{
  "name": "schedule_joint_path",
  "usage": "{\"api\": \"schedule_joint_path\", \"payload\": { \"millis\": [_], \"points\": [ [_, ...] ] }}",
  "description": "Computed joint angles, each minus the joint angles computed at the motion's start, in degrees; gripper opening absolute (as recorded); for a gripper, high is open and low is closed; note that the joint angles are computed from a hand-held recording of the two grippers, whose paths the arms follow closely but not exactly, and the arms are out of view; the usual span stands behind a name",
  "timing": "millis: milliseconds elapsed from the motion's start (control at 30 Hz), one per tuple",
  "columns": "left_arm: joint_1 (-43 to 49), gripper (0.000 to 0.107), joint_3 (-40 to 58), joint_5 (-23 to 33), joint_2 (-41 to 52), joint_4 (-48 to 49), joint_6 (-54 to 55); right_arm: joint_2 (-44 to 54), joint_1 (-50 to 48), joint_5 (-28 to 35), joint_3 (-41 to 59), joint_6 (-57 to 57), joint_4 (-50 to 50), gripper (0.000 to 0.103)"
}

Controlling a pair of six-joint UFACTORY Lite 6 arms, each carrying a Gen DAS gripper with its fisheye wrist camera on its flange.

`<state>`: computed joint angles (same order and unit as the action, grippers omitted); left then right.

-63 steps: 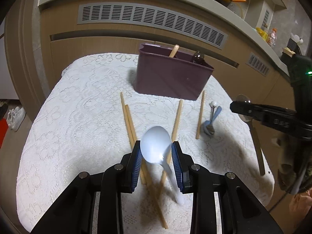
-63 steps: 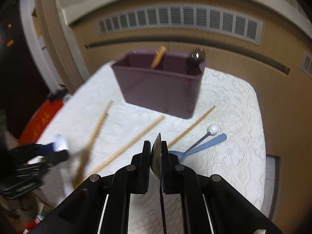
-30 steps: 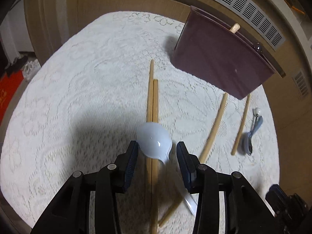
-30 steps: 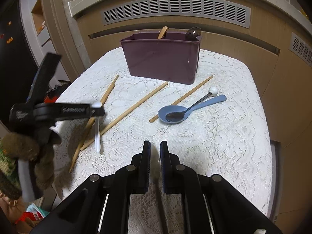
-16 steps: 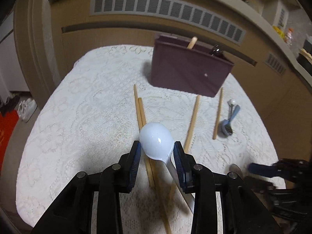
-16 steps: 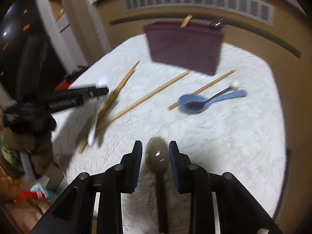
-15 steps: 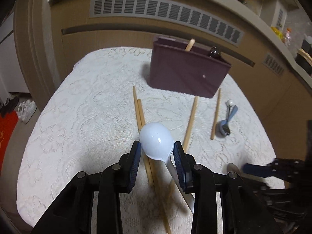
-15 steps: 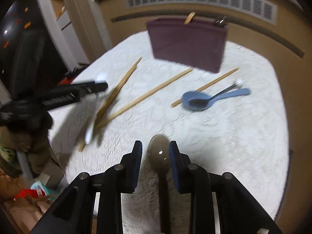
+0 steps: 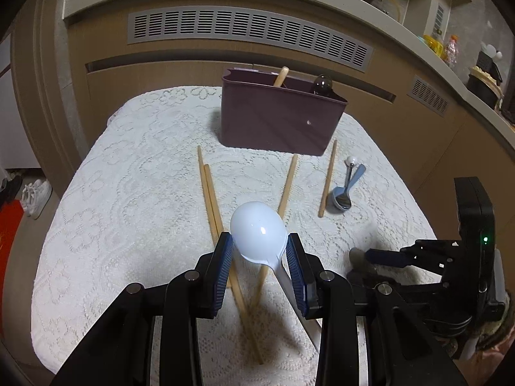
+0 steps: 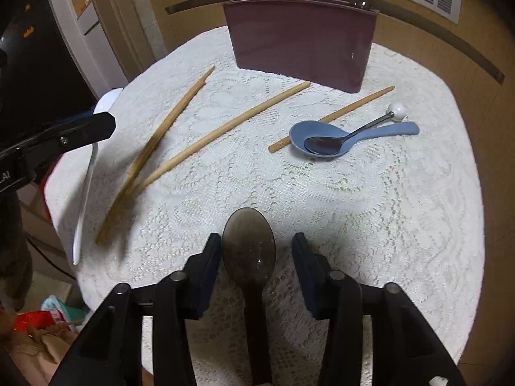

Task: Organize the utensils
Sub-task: 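Lift both held spoons up toward the purple caddy, then lower both spoons into the purple caddy and open both tools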

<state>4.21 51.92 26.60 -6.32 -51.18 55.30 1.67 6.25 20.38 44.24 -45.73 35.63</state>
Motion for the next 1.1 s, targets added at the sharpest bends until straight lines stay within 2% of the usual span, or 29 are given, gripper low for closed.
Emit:
{"api": "schedule_joint_path", "payload": {
  "millis": [67,200,367,600,700,833,867,967,1033,1100],
  "points": [
    [-0.04,0.035,-0.31,0.45,-0.58,-0.08,0.36,-0.43,0.68,-0.47,-0.03,3.35,-3.41,0.031],
    [0.16,0.035,-0.9,1.09,-1.89,-0.28,1.03,-4.24,-0.77,0.06,-0.87,2.85,-1.48,0.031],
    [-1.4,0.035,-2.01,-1.72,-4.2,0.56,1.38,-9.47,-3.5,2.12,0.21,1.95,1.23,0.031],
    [-2.96,0.035,1.12,-2.79,-2.51,-0.51,2.65,-10.71,-4.27,3.07,2.98,2.24,2.01,0.031],
    [-2.54,0.035,6.1,-1.38,-0.25,-3.11,5.48,-10.48,-4.61,3.53,5.4,1.78,3.35,0.031],
    [-1.77,0.035,25.42,2.98,7.18,-3.37,7.03,-8.46,-4.83,4.01,16.3,1.64,4.36,0.031],
    [-1.41,0.035,31.35,4.9,9.98,-2.92,6.86,-6.72,-5.06,4.73,21.67,1.88,4.45,0.031],
    [-1.06,0.035,49.28,6.19,18.86,-4.75,5.55,1.16,-5.98,6.74,39.21,1.47,7.54,0.031],
    [-1.71,0.035,61.27,4.77,25.98,-6.89,6.56,7.91,-5.76,5.39,50.86,-0.94,10.41,0.031],
    [-2.34,0.036,72.49,4.13,33.47,-5.1,4.04,14.37,-5.21,4.63,60.7,0.74,9.26,0.031]
  ]
}}
